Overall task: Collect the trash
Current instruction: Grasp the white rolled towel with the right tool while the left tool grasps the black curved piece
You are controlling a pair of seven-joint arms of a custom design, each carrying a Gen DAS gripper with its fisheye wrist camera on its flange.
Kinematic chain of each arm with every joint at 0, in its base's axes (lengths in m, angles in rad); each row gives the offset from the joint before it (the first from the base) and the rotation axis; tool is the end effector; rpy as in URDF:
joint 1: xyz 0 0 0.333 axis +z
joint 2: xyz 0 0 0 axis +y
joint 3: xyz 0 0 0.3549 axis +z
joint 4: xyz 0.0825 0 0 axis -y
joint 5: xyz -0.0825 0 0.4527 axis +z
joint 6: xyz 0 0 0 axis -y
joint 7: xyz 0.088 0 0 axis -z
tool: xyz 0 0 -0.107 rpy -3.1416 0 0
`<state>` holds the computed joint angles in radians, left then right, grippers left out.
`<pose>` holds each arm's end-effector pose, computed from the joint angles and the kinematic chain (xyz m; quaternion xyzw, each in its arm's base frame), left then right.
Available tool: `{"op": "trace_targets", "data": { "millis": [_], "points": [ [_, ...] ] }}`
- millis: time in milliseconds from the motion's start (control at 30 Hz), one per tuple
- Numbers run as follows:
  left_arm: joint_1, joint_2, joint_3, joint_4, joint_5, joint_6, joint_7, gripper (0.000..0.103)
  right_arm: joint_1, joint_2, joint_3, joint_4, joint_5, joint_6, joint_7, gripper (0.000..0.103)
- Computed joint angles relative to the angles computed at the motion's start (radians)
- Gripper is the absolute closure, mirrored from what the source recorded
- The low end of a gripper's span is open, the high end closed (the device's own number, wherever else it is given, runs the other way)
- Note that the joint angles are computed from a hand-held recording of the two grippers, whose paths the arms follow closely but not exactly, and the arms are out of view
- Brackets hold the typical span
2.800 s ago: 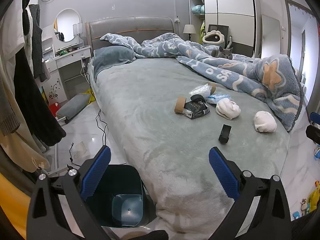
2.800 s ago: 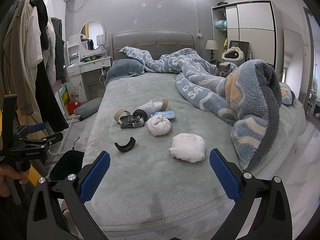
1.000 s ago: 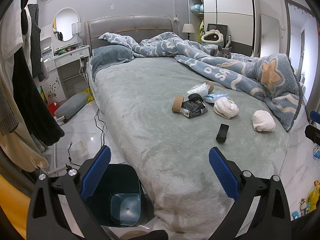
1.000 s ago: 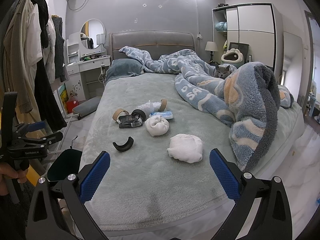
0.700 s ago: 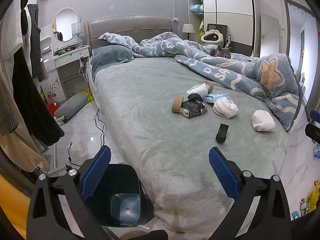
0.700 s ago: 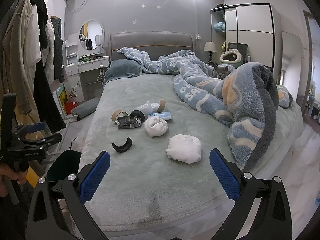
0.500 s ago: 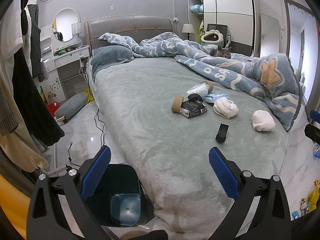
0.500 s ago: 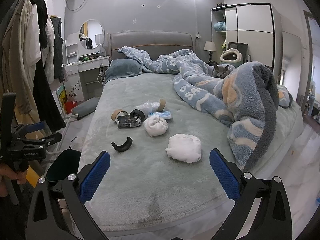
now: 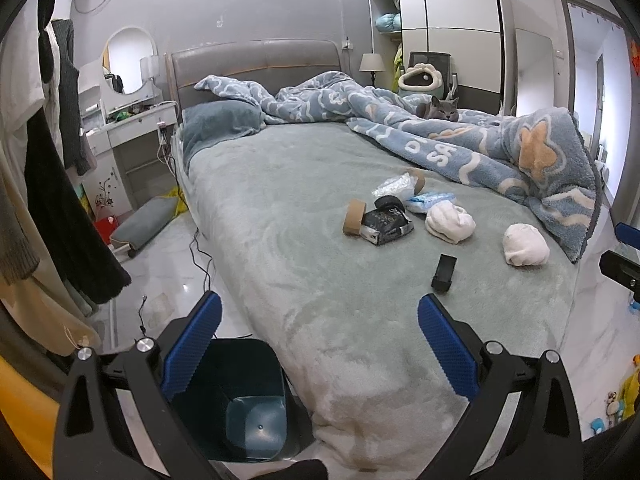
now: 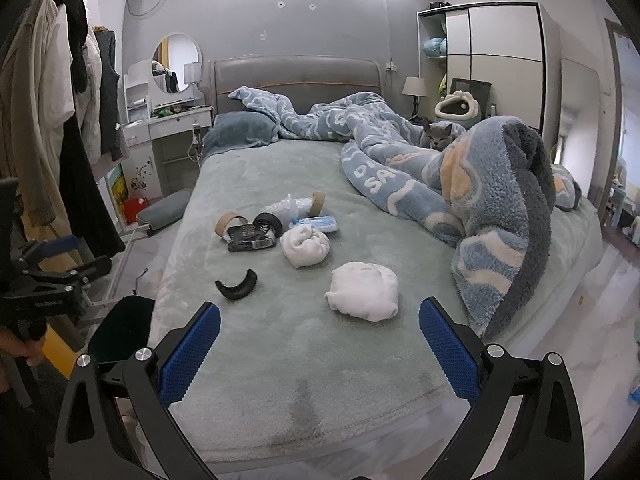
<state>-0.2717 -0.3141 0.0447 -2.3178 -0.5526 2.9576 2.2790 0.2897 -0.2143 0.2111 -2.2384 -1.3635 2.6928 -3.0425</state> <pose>0.5429 -0.0870 0.5812 -0.4734 0.7431 -0.3766 0.2861 0.4848 0.3083 0.5161 -0.5870 0.6204 -0.3683 0.3672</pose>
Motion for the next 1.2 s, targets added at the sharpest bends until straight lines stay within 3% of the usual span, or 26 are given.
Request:
{"op": "trace_targets", "data": {
  "millis": [167, 300, 533, 700, 967, 1200],
  "points": [
    [-0.045, 0.018, 0.044, 0.038, -0.103, -0.043, 0.114, 0.003, -0.003, 0.044, -0.016, 0.026, 0.016, 0.004, -0.012, 0.003],
    [-0.082, 0.041, 0.077, 0.077, -0.244, -0.064, 0.281, 0.003, -0.001, 0.087, -0.034, 0.055, 0.034, 0.002, -0.048, 0.003],
    [-0.078, 0.073, 0.077, 0.128, -0.411, -0.214, 0.515, 0.003, 0.012, 0.15, -0.067, 0.104, 0.085, 0.013, -0.116, 0.003],
    [-0.048, 0.111, 0.04, 0.157, -0.478, -0.28, 0.638, 0.004, 0.019, 0.181, -0.088, 0.129, 0.124, 0.006, -0.158, 0.003],
    [0.039, 0.183, -0.054, 0.219, -0.463, -0.385, 0.643, 0.005, 0.019, 0.223, -0.119, 0.16, 0.195, 0.016, -0.232, 0.003],
    [0.101, 0.225, -0.137, 0.248, -0.459, -0.406, 0.671, 0.006, 0.028, 0.271, -0.143, 0.196, 0.266, 0.012, -0.308, 0.004]
  ]
}}
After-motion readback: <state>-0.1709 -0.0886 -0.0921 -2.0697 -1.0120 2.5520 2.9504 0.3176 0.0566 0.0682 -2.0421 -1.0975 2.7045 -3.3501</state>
